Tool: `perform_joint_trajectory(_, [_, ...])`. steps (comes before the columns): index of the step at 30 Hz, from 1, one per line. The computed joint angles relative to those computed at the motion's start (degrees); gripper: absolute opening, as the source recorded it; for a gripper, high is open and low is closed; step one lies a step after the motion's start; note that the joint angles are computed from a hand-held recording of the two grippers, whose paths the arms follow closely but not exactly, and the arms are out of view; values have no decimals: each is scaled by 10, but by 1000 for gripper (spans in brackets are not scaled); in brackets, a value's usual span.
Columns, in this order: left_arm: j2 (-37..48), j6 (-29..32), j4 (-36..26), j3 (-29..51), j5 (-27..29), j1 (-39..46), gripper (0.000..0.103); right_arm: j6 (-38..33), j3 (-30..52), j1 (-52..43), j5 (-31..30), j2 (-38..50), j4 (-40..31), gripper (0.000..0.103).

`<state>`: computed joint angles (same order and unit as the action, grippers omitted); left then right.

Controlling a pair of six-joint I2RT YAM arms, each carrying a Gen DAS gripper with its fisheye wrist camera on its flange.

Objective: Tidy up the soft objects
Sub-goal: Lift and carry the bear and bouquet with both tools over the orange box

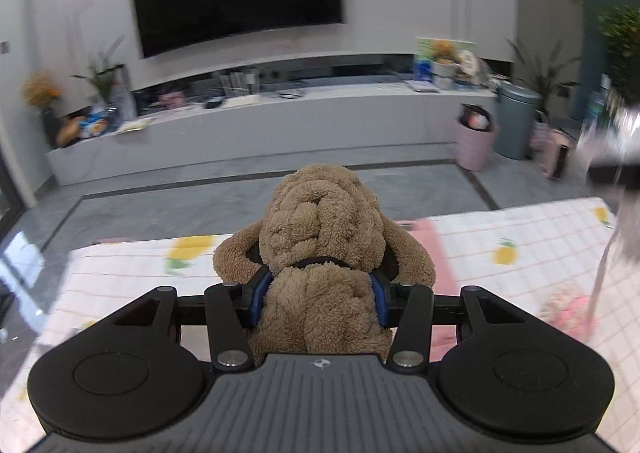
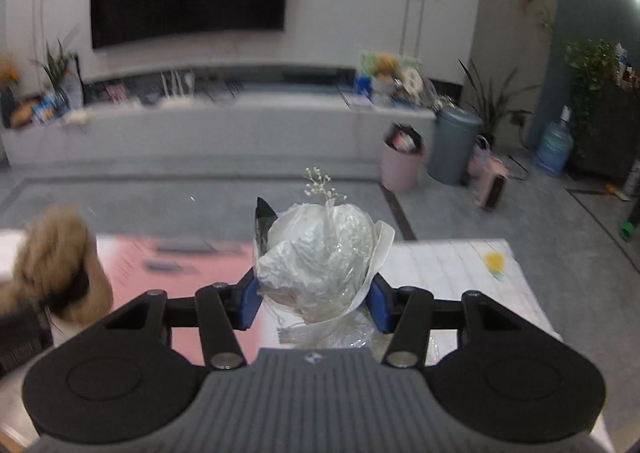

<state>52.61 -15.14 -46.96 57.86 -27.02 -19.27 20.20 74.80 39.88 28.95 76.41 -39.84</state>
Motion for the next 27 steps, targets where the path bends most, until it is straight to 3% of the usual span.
perform_joint_trajectory(4, [-65,72,-33,-8,76,129,56,29,122,91,40,58,-26,53])
perform_joint_trajectory(8, [-86,143,-70,8,179,270,56,38,230,163,37,110,-44,53])
perform_joint_trajectory(12, [-109,212,-80,0,250,372,56,28,297,201,-34,156,-50,53])
perform_joint_trajectory(19, [-122,317,-58,-52,415,551,56,99,288,221,-153,230,-18,53])
perform_joint_trajectory(22, [-112,328,-37,-79,428,565,56,107,285,232,-152,275,-20,53])
perform_joint_trajectory(27, [-119,336,16,-130,390,511,56,113,251,239,-151,320,-15,53])
